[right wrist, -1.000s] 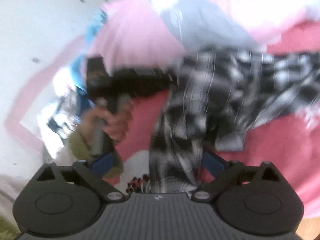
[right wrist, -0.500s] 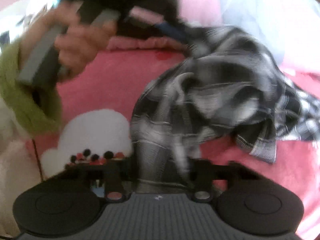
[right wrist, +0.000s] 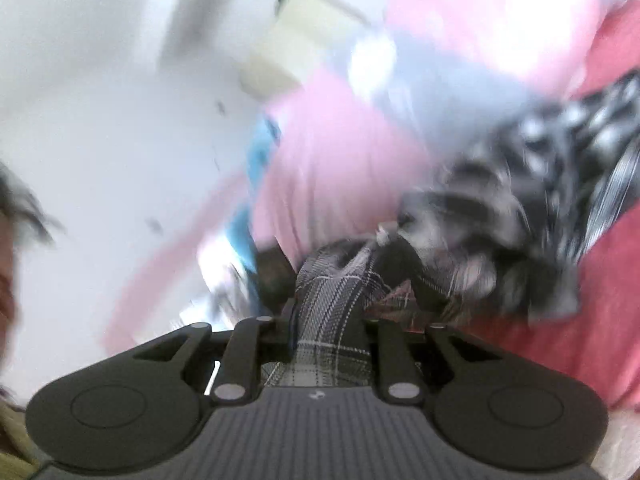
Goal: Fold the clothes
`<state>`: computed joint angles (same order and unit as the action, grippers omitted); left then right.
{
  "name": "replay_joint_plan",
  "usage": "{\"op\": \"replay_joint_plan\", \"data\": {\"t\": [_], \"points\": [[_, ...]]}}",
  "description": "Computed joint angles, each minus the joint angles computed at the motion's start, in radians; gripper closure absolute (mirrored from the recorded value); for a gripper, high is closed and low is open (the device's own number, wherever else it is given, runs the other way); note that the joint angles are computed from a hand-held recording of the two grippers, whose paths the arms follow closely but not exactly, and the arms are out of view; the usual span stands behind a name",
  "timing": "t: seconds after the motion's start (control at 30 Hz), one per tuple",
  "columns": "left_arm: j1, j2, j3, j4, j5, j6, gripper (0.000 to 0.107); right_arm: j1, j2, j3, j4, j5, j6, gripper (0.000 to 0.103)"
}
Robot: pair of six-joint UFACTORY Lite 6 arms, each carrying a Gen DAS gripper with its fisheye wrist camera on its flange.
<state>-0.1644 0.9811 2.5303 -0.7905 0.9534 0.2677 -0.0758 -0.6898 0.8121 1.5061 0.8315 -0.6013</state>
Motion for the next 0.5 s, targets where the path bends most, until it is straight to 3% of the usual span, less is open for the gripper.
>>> {"op": "replay_joint_plan", "data": {"t": [0.13, 0.33, 0.43, 0.5], "points": [[-0.067, -0.222, -0.338, -0.035, -0.133, 0.199, 0.061, -0.225, -0.037, 0.025, 0.089, 0.141, -0.026, 0.082], [-0.188, -0.413, -0.616, -0.071, -0.298, 0.397, 0.036, -0.434, 0.045, 0.106, 0.252, 0.327, -0.120, 0.082], [-0.226, -0.466, -0.679, -0.095, -0.315, 0.446, 0.035, -0.595, 0.142, 0.190, 0.294, 0.489, -0.143, 0.082], [-0.222, -0.515, -0.729, -0.140, -0.308, 0.495, 0.035, -0.631, 0.209, 0.243, 0.322, 0.530, -0.159, 0.081]]}}
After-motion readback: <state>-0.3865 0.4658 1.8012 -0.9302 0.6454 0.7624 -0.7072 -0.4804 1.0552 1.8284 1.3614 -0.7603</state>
